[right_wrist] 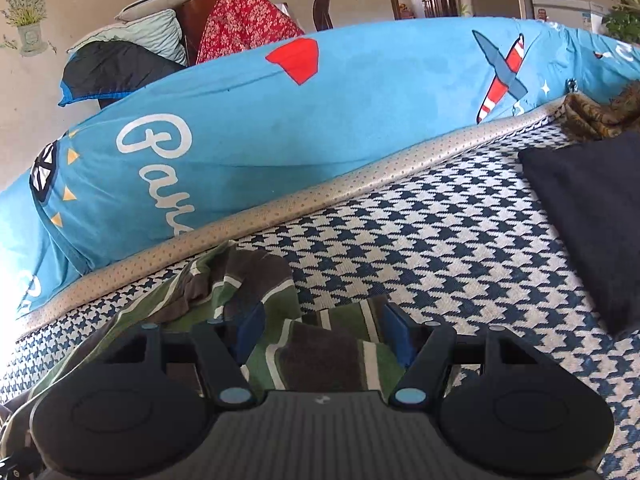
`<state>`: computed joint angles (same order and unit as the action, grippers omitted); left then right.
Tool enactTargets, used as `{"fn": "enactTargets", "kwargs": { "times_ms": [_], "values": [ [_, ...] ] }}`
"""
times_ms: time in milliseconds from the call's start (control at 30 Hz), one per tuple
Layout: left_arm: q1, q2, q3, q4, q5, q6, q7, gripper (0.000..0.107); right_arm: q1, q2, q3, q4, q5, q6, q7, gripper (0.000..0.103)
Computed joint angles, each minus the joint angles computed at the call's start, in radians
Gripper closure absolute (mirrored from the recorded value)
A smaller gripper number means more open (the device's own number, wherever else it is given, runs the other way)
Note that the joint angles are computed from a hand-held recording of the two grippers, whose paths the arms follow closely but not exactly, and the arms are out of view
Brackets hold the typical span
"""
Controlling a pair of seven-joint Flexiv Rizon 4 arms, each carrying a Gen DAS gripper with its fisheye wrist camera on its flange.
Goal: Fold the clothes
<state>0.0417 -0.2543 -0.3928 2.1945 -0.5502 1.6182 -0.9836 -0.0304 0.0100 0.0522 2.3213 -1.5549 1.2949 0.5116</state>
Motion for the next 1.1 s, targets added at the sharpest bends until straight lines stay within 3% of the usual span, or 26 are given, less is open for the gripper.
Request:
{"fn": "enactTargets", "kwargs": {
  "times_ms": [233,433,500,533,833,900,1000,1100],
  "values": [
    [-0.051,-0.021,0.08,-0.031,0.03,-0.037,-0.046,0.004,0.034,-0.066,0.004,-0.038,0.023,-0.031,-0.064,0.04],
    [-0.098,-0.046,0.14,-0.056,0.095,-0.015,-0.087,0.004,0.075,-0.098,0.009,-0.075,0.033,-0.09,-0.159,0.071],
    [-0.128,-0.057,0.18,-0.068,0.14,-0.001,-0.117,0.004,0.08,-0.107,0.004,-0.088,0.02,-0.086,-0.187,0.091],
    [-0.143,-0.062,0.2,-0.075,0.164,0.006,-0.134,0.004,0.09,-0.108,0.008,-0.093,0.023,-0.12,-0.194,0.093],
    [-0.226,-0.081,0.328,-0.126,0.301,0.034,-0.278,0.004,0.171,-0.119,0.022,-0.151,-0.104,-0.502,-0.154,0.095],
    [-0.213,-0.08,0.323,-0.135,0.304,0.011,-0.299,0.004,0.196,-0.146,0.027,-0.173,-0.049,-0.595,-0.204,0.094],
    [-0.207,-0.083,0.328,-0.147,0.314,-0.01,-0.328,0.004,0.214,-0.167,0.029,-0.195,0.15,-0.661,-0.251,0.091],
    [-0.183,-0.084,0.308,-0.147,0.316,-0.009,-0.337,0.004,0.18,-0.131,0.015,-0.158,0.222,-0.574,-0.186,0.09]
  ]
}}
